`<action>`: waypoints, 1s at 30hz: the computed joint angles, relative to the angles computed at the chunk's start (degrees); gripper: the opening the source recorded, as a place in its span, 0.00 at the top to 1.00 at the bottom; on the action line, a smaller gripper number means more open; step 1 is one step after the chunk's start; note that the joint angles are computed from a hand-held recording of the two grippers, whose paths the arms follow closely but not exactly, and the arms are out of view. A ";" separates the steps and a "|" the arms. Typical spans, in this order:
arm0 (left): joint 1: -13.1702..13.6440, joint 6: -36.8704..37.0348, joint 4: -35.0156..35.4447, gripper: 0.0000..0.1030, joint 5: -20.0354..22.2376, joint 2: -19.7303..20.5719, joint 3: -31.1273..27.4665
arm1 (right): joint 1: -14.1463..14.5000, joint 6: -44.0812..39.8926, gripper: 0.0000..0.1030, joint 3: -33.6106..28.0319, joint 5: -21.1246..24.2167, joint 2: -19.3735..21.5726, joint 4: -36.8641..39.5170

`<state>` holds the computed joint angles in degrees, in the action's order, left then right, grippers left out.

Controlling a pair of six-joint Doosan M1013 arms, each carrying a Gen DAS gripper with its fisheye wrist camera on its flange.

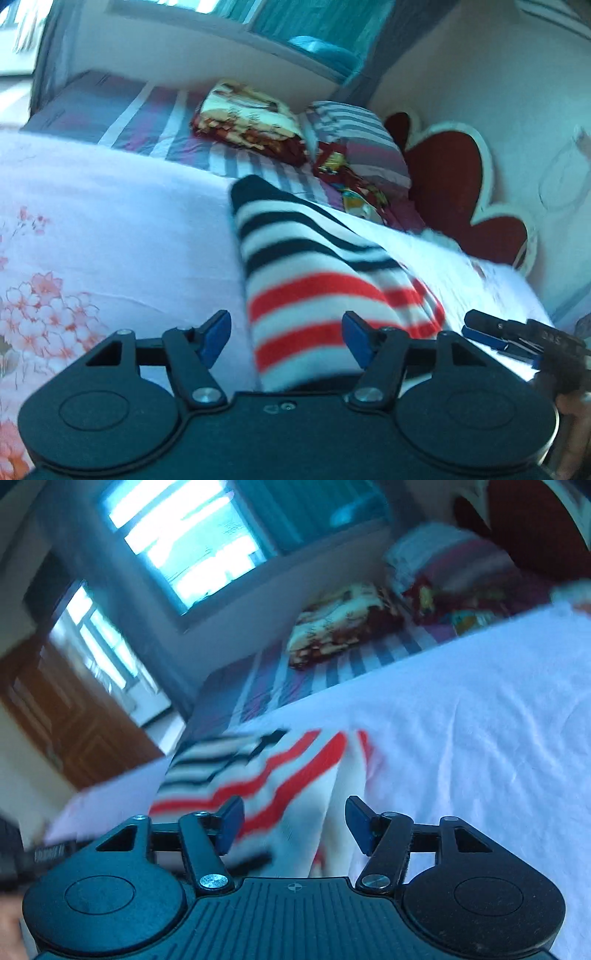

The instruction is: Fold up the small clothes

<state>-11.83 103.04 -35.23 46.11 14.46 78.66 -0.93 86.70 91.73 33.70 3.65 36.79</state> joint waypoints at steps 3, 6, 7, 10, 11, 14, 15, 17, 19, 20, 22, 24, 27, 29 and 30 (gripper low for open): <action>0.35 0.32 -0.55 0.39 0.60 1.47 -1.29 | -1.20 -3.36 0.50 -2.04 1.05 3.10 6.74; 0.47 1.36 -2.19 0.37 0.94 2.26 -1.74 | -1.77 -2.61 0.66 -3.76 2.80 5.07 7.56; 0.51 1.17 -2.33 0.37 1.34 2.57 -2.03 | -1.91 -2.38 0.76 -4.26 3.76 5.55 7.20; 0.08 0.67 -1.59 0.40 2.12 2.81 -2.59 | -1.29 -5.00 0.91 -2.94 -0.02 4.00 4.07; -0.32 1.55 -0.73 0.41 2.08 2.86 -2.93 | -0.75 -5.06 0.91 -2.40 -1.49 3.31 1.58; -1.91 0.56 4.82 0.38 2.77 4.06 -4.68 | 1.58 1.35 0.91 -3.45 -0.12 3.70 -15.08; -2.06 0.27 4.89 0.37 2.93 4.50 -4.96 | 1.84 2.87 0.91 -3.74 1.00 4.29 -16.68; -2.02 -1.23 4.49 0.35 3.30 4.93 -5.24 | 1.59 5.38 0.91 -3.75 1.51 4.29 -16.15; -1.76 -0.72 4.57 0.37 3.61 4.51 -4.99 | 1.79 8.69 0.91 -3.72 1.57 3.47 -18.13; -1.46 -0.27 4.14 0.43 3.76 3.94 -4.68 | 2.13 9.23 0.91 -3.06 0.58 2.29 -19.53; -0.58 4.42 1.30 0.48 1.85 1.55 -2.13 | 2.65 4.63 0.91 -1.13 -1.61 -0.69 -17.51; 0.31 6.79 -1.85 0.49 0.36 -0.75 0.85 | 3.21 -1.93 0.91 0.20 -0.33 -2.89 -13.90; 0.70 7.64 -1.88 0.49 -0.82 -3.46 4.80 | 5.52 -6.08 0.91 1.95 1.57 -5.16 -15.10; 0.84 8.17 -1.82 0.49 -1.13 -4.87 6.89 | 7.03 -4.16 0.91 2.94 2.59 -5.94 -18.56; 0.62 7.00 0.02 0.49 -1.04 -5.23 7.44 | 7.57 -2.97 0.91 3.37 3.31 -6.09 -20.46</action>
